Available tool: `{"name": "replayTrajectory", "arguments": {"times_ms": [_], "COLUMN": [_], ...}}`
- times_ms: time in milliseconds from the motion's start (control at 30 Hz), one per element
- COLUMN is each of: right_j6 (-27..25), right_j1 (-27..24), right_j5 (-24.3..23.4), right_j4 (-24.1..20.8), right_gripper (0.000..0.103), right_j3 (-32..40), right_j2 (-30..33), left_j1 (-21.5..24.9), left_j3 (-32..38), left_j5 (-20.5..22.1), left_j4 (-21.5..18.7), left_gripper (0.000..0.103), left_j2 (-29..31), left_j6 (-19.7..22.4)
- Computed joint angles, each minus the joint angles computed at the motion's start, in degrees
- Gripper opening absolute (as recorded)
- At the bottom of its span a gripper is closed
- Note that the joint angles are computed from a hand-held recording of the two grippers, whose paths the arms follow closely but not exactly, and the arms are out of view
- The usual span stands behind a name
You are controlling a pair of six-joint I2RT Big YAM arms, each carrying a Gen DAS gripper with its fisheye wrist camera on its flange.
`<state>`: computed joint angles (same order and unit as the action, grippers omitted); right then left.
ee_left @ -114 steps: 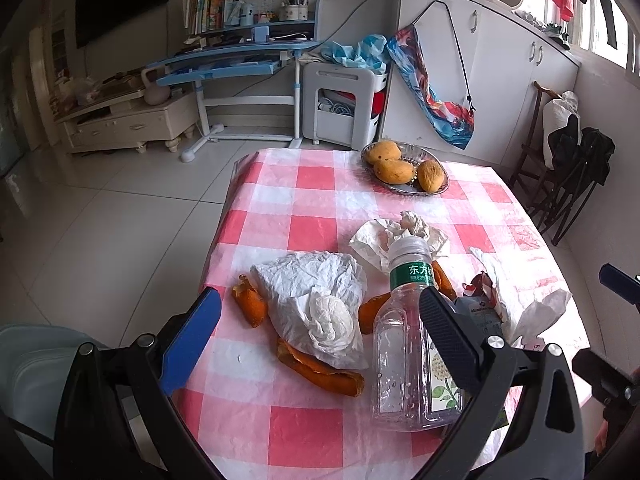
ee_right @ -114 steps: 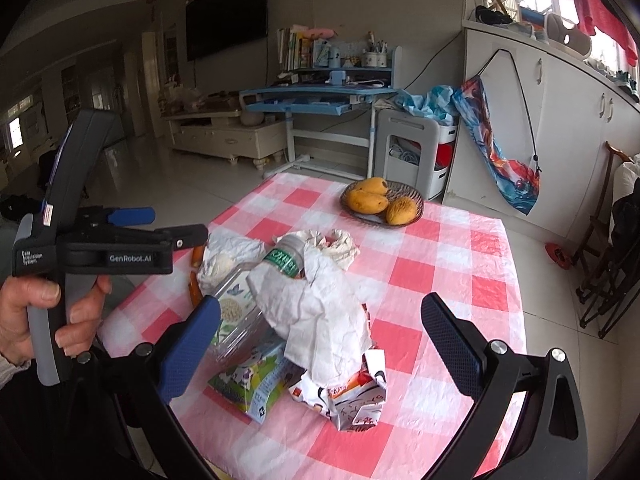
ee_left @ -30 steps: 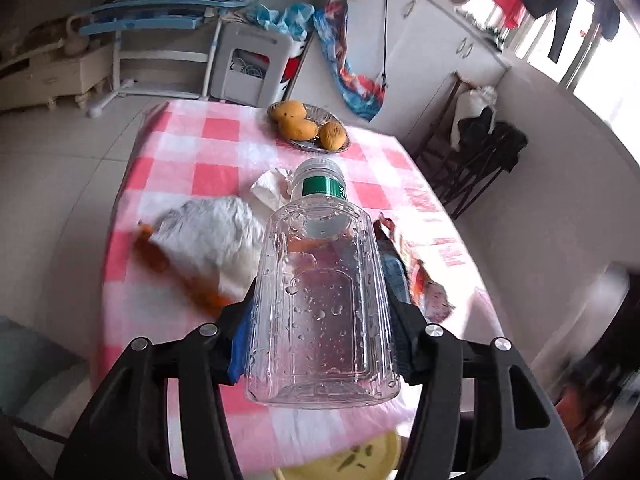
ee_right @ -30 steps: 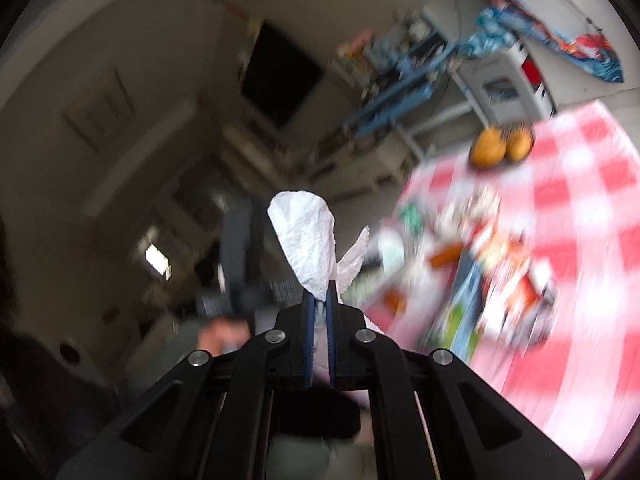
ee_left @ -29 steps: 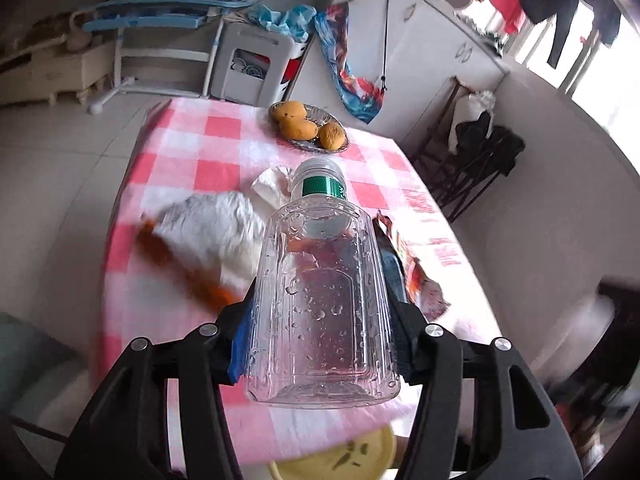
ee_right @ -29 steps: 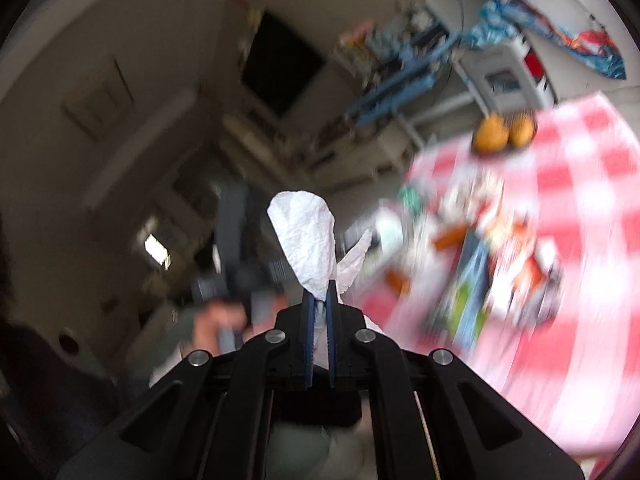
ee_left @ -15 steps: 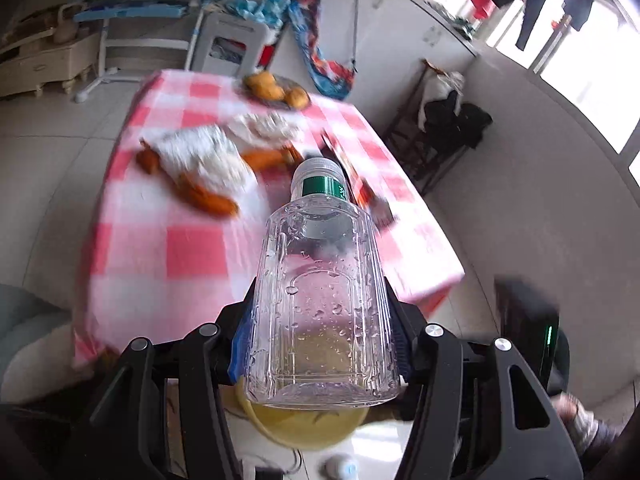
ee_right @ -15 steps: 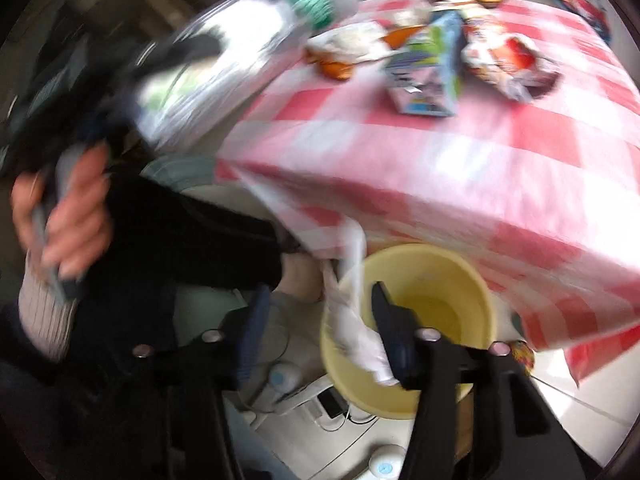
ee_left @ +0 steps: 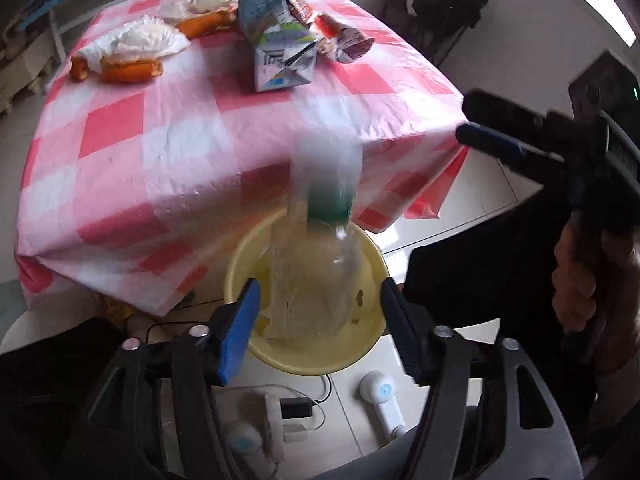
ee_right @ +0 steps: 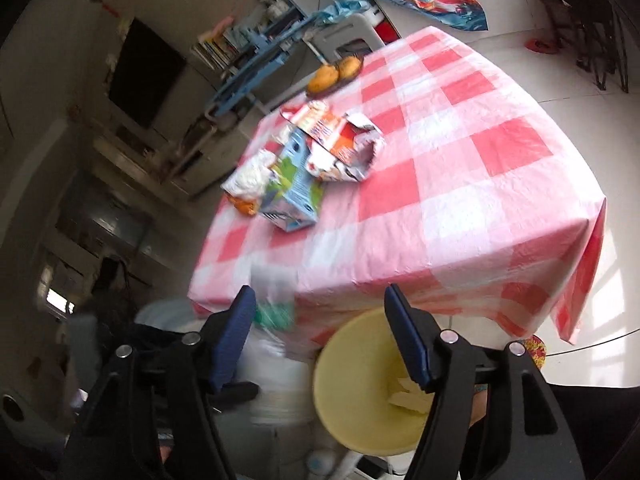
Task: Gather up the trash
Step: 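Bring both open tools back over the table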
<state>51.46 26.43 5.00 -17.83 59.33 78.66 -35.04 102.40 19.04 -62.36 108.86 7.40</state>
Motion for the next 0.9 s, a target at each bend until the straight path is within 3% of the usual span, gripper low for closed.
{"name": "replayTrajectory", "arguments": {"times_ms": [100,167,333,467,533,633,733,900], "right_j6": [-2.75,-5.79,-18.12,-29.82,-33.64,-33.87,-29.04,-30.42], "right_j1": [-0.58,-1.25,-2.59,-3.79,-4.45,-4.8,-5.66,-5.22], "right_j5": [0.23,1.58,6.72,7.99,8.39,9.9,7.89,7.37], "right_j4": [-1.58,-3.3,-4.29,-5.03,-2.07,3.91,3.09,1.4], "right_gripper": [0.067,0.067,0.067,0.067,0.067,0.067,0.067,0.067], "right_j3": [1.36,3.67,12.69,20.33,21.6,19.12,19.11,21.7], "right_j2": [-0.64,-0.33,4.8,10.11,11.95,12.47,13.62,14.85], "left_j1": [0.47,1.43,4.33,6.18,6.29,6.54,7.27,7.14], "left_j3": [-0.6,-0.1,4.18,12.79,16.13,16.05,18.49,19.49], "left_j5": [-1.08,-1.54,-9.37,-13.08,-15.52,-17.9,-17.95,-18.37], "left_j4": [2.17,4.83,14.89,14.44,14.15,14.66,11.38,11.44], "left_gripper": [0.069,0.069,0.071,0.072,0.072,0.072,0.072,0.072], "left_j2": [-1.44,-2.0,-1.06,4.65,7.27,8.47,10.6,11.64], "left_j6": [0.16,-1.96,-14.58,-22.99,-24.39,-25.32,-26.63,-27.12]}}
